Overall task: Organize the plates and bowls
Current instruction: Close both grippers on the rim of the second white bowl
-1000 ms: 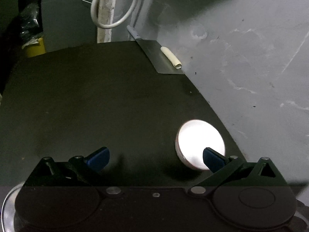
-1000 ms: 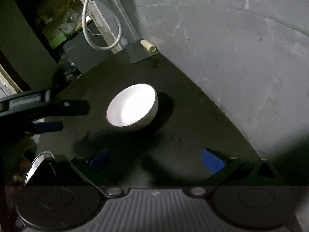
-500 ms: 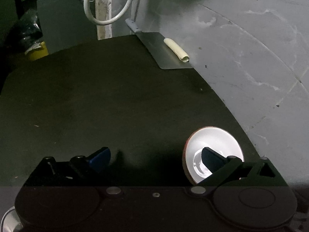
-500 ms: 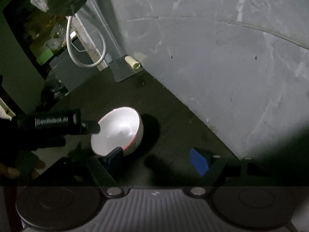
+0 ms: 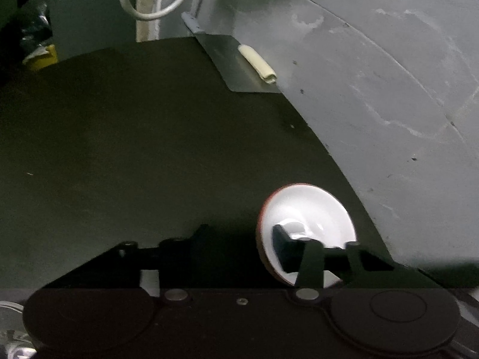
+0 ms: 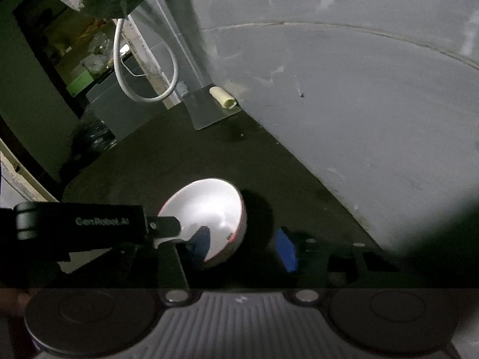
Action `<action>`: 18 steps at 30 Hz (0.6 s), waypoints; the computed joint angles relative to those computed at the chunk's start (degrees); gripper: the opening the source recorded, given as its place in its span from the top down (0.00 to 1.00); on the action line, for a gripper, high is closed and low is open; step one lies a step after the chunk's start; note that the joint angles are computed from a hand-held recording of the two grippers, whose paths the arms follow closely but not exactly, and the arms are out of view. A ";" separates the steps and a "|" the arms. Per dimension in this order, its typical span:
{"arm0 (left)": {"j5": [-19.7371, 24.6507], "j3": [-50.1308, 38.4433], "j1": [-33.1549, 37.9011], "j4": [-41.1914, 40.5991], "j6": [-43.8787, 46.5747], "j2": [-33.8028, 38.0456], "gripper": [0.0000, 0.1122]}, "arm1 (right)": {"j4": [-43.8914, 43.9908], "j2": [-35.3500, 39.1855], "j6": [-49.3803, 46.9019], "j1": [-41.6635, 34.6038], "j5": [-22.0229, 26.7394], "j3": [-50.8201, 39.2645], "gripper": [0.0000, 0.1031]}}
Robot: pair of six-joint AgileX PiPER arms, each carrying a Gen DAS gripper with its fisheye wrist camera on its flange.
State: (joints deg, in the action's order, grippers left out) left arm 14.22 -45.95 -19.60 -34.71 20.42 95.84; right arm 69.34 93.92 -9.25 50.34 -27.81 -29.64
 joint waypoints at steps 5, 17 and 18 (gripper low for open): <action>-0.16 0.88 0.04 -7.68 6.95 -0.01 0.82 | -1.64 0.16 -0.34 -1.11 1.88 -0.65 0.66; 0.64 3.38 0.92 -15.90 15.45 -1.95 0.91 | -8.77 -1.18 4.26 -2.21 5.39 0.43 0.77; 0.64 3.88 1.06 -16.40 15.99 -2.40 0.92 | -8.91 -1.39 4.56 -1.87 5.24 0.70 0.77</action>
State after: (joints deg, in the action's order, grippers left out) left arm 14.86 -42.06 -18.54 -51.11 36.42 93.44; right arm 60.44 92.53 -4.70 48.47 -22.57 -28.95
